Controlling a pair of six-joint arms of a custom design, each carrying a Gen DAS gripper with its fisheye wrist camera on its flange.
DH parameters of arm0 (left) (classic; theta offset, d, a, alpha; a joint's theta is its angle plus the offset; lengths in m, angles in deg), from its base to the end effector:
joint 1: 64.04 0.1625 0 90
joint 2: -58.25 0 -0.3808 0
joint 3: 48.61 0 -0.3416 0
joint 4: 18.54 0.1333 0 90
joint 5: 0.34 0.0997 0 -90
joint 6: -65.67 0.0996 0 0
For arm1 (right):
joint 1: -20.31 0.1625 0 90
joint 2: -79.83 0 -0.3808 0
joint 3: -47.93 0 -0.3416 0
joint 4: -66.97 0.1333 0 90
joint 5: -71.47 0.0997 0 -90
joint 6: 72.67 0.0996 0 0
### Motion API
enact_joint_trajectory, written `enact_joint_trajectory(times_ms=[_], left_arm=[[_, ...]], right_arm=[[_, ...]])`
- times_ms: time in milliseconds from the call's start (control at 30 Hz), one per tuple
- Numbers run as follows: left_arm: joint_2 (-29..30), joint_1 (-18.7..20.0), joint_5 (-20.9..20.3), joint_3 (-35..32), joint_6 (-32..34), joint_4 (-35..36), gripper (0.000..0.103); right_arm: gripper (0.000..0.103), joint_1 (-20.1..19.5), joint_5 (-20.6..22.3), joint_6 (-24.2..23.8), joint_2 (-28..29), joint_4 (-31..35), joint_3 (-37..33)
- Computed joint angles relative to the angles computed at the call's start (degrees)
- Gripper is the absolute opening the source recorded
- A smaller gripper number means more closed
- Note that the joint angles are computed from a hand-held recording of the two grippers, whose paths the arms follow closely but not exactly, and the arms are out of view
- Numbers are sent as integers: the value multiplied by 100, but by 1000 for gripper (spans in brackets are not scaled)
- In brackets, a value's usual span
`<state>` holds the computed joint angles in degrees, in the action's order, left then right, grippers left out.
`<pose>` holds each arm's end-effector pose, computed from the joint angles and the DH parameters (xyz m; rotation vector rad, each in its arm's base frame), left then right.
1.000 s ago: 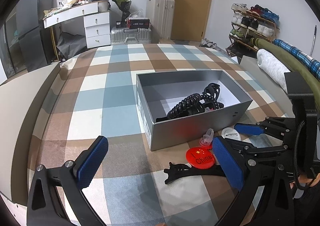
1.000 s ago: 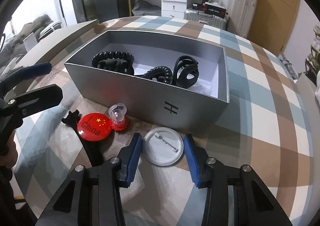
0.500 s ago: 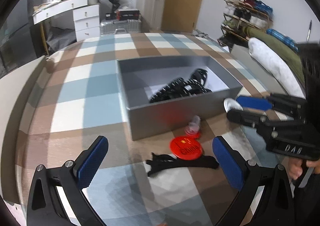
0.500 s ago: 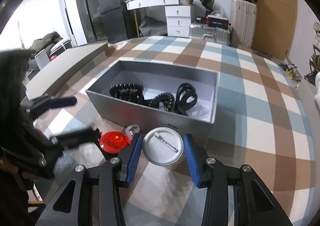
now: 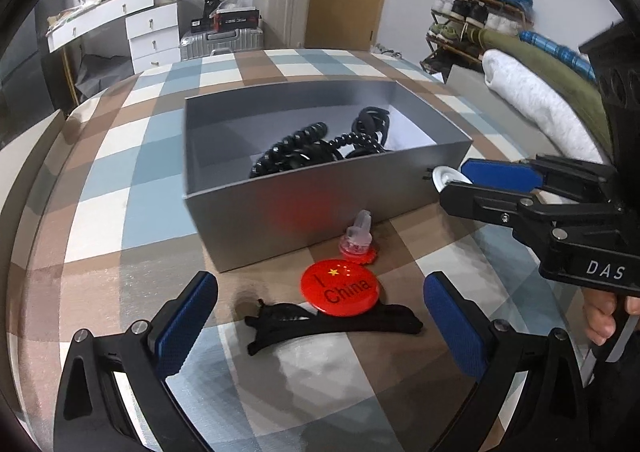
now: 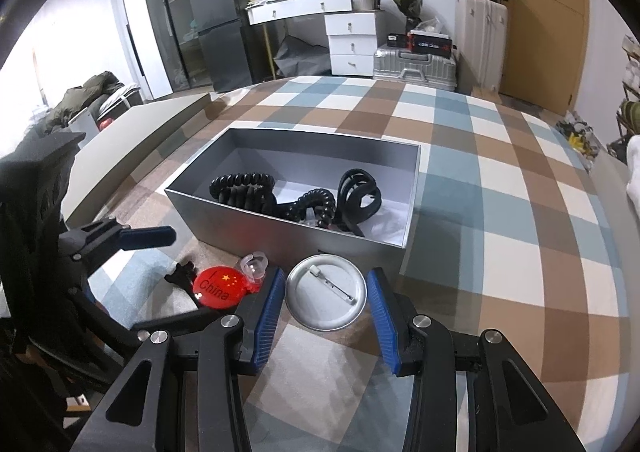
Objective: Organize jewelry
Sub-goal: 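Close the right gripper on the white badge while the left gripper grasps a black claw clip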
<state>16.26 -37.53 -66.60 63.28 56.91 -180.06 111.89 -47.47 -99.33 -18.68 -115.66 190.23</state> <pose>-0.3724 -0.3795 0.0081 1.2791 2.4894 -0.3788 0.0939 -0.3190 0.3204 0.3036 -2.3261 0.9021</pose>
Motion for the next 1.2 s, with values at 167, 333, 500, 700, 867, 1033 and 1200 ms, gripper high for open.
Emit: enact_joint_trajectory(times_ms=[167,333,500,700,867,1033,1200], left_arm=[[36,-50,-22,-64,-152,23,100],[53,27,-177,-98,-418,179,100],[-5,-26,-130,-96,-447,388,100],[-75,-70,-152,34,-391,580,100],[-38,-165,-3,7,-425,728,100],[43,-302,291,-32,-442,914,100],[6,-333,373,24,-446,864,94]], right_arm=[[42,-21,22,14,-5,28,-6],[42,0,-22,-20,-63,20,1],[42,-33,51,-4,-172,105,-9],[42,-34,75,-26,-210,155,-5],[42,-12,56,-33,-148,161,-7],[42,50,34,-43,-99,151,-6],[42,83,31,-70,-98,143,-4]])
